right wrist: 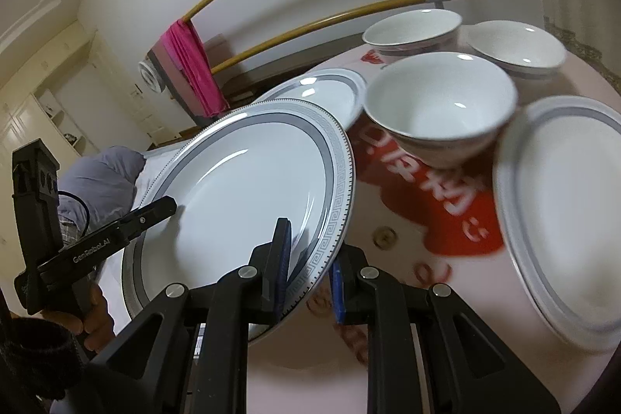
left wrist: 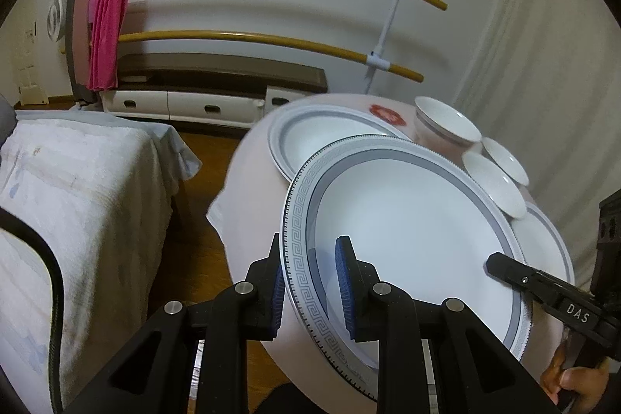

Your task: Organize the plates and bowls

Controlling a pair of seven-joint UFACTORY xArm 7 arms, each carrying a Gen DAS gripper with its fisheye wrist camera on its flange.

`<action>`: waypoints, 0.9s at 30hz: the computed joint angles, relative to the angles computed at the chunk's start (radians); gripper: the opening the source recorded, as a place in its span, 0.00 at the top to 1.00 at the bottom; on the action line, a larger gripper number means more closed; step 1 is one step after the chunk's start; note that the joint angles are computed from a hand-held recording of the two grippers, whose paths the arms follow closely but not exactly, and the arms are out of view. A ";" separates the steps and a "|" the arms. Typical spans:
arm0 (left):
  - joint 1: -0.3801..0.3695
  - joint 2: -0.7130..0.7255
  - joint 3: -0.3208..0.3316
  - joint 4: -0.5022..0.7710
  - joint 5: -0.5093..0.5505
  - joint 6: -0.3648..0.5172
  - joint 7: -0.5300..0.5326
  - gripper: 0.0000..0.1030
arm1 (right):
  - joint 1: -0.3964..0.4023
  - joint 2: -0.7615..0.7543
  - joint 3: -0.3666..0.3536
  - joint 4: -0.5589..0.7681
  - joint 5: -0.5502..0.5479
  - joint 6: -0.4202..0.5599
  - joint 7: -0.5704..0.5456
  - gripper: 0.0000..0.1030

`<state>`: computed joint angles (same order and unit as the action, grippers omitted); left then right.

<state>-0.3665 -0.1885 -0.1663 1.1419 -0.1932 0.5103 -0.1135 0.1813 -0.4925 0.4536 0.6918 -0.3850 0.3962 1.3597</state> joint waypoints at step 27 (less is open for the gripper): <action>0.024 0.425 -0.005 0.424 0.058 0.029 0.027 0.81 | 0.031 0.287 -0.142 0.235 -0.188 0.112 0.080 0.82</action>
